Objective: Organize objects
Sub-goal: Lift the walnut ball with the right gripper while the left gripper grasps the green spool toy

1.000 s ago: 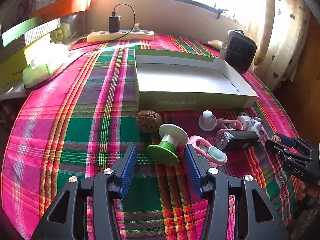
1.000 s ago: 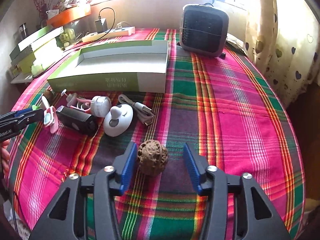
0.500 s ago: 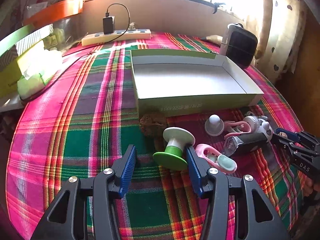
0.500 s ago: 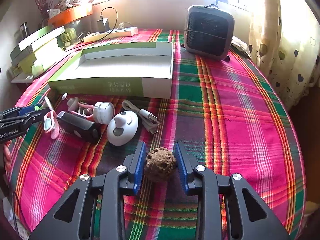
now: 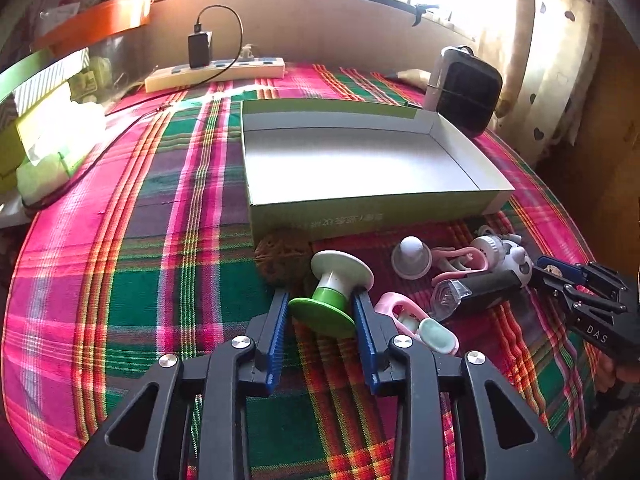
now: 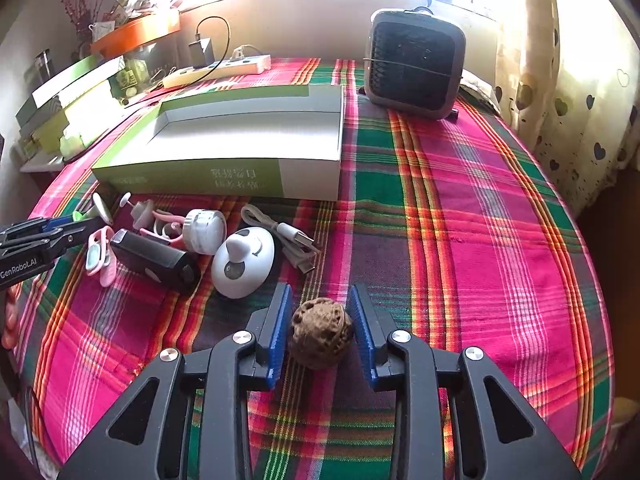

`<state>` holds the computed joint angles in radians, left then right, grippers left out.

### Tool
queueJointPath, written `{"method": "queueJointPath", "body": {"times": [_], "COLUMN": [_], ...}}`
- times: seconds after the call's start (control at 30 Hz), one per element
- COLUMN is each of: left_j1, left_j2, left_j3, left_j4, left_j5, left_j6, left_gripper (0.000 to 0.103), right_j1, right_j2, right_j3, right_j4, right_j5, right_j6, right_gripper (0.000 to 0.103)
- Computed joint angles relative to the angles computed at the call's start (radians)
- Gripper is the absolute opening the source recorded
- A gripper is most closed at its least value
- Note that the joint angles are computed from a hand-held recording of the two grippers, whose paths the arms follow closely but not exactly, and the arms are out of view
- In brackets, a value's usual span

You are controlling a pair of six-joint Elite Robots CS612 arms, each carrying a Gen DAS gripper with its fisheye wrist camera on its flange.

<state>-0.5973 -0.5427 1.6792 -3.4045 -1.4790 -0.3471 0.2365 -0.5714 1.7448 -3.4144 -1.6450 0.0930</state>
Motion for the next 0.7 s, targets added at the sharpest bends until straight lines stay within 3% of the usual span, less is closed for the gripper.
{"method": "queueJointPath", "body": {"times": [0.7], "left_j1": [-0.004], "left_j2": [-0.006], "left_j3": [0.022], "left_j4": [-0.033], "left_j5": [0.0], "left_j6": [-0.015], "left_gripper": [0.029], "right_j1": [0.001], "right_j2": [-0.001], "right_j3": [0.005], "right_j4": [-0.012], "right_j5": [0.003], "right_j6": [0.009], "right_gripper": [0.031]}}
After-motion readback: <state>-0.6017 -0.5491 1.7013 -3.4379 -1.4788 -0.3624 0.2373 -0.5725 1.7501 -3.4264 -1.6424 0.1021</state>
